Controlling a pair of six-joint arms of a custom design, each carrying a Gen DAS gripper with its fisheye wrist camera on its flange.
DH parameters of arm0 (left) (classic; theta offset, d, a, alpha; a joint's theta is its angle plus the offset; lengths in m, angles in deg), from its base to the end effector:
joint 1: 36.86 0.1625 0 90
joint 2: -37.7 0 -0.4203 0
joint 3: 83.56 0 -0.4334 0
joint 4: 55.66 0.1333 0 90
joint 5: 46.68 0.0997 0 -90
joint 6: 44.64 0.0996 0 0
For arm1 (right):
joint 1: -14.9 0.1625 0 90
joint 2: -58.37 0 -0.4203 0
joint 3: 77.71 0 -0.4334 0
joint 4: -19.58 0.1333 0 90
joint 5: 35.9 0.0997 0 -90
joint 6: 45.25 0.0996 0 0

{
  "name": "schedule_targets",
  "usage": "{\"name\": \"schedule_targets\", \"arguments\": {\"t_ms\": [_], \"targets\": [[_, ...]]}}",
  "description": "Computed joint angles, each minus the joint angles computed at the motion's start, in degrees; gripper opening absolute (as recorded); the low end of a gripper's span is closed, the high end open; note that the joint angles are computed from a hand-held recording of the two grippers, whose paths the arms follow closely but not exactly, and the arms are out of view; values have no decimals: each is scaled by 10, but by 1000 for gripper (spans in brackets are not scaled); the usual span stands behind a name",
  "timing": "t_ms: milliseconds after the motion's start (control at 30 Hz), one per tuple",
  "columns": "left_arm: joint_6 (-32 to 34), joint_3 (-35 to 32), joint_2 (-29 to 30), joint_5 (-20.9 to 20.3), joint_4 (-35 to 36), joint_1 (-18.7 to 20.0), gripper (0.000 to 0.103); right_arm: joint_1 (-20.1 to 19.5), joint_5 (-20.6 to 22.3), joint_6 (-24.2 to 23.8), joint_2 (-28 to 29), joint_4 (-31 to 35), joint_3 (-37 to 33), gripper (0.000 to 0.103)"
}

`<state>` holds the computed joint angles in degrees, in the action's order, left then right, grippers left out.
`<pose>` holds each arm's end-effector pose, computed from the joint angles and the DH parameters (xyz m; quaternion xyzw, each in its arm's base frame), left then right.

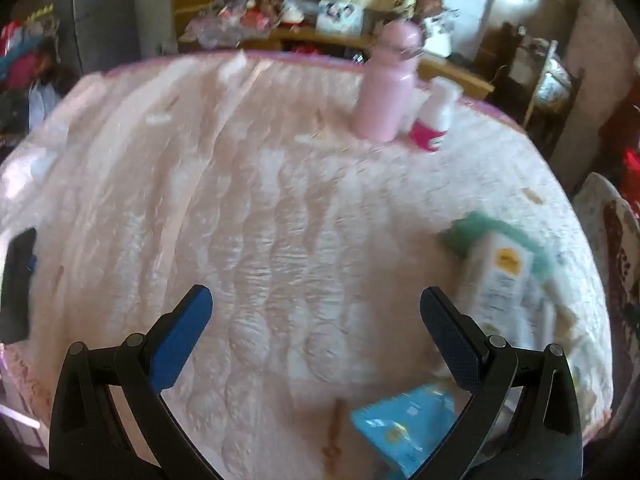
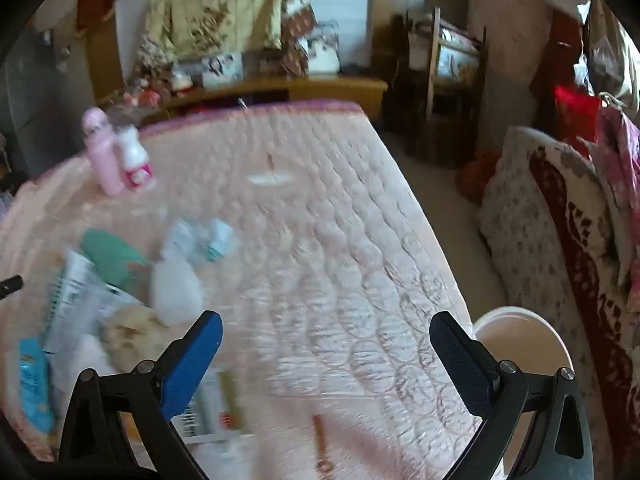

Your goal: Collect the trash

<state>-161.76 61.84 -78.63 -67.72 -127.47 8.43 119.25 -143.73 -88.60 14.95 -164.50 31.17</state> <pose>-0.0037 -0.3253 0.2311 -0.2630 0.7434 -0.4600 0.4082 0.2528 -0.5734 0.0217 0.4283 -0.8569 0.1988 0.2065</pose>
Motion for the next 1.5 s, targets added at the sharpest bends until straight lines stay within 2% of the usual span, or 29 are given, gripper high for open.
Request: {"name": "schedule_targets", "arguments": {"t_ms": [67,233,533,833,1133,1500], "targets": [[-59,-10,16,-5,58,-39,103,5,18,6,-16,-4,16,103],[-154,-30,74,-7,128,-105,103,22,55,7,-45,-36,50,103],[-290,-75,192,-2,225,-169,103,34,98,-17,-79,-104,100,103],[-379,-120,272,-1,315,-191,103,31,130,-20,-96,-135,127,103],[-419,-127,286,-1,345,-194,103,30,140,-19,-100,-144,134,103],[-425,-131,291,-3,355,-193,103,31,139,-18,-101,-143,134,103]]}}
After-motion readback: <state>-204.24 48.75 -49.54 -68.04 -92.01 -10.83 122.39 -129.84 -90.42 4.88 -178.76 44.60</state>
